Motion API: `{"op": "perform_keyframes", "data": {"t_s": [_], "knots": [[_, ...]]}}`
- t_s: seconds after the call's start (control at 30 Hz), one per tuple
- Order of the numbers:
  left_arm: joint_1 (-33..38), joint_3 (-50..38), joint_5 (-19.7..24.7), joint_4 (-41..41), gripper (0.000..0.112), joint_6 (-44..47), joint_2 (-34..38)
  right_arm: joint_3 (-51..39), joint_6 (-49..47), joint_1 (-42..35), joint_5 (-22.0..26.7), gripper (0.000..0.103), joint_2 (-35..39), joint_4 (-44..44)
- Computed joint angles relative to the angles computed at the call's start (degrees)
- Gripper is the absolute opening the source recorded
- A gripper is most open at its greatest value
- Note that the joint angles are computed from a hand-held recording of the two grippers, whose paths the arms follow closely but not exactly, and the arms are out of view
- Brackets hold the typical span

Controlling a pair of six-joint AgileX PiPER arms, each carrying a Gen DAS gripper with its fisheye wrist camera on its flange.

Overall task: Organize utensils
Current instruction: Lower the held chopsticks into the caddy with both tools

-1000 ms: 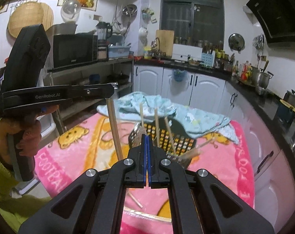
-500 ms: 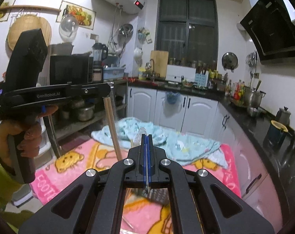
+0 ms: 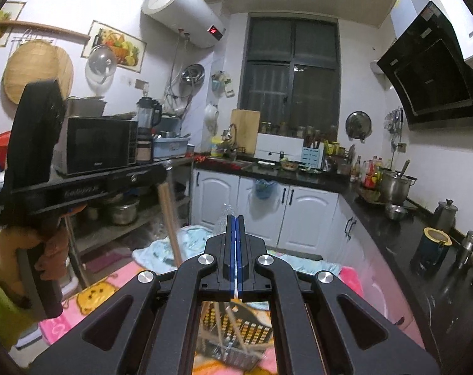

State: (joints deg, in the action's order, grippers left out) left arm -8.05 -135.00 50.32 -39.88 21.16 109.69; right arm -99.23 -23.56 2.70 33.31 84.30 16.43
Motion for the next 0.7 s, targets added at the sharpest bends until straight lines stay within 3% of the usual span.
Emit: {"op": "perform_keyframes", "data": {"t_s": [0.3, 0.7], "knots": [[0.1, -11.06, 3.8, 4.11, 0.0, -6.03, 7.47, -6.94, 5.48, -0.09, 0.33, 0.001, 6.3, -5.39], [-0.51, -11.94, 4.77, 5.44, 0.0, -7.49, 11.38, -6.07, 8.56, 0.45, -1.14, 0.001, 10.17, -8.62]]}}
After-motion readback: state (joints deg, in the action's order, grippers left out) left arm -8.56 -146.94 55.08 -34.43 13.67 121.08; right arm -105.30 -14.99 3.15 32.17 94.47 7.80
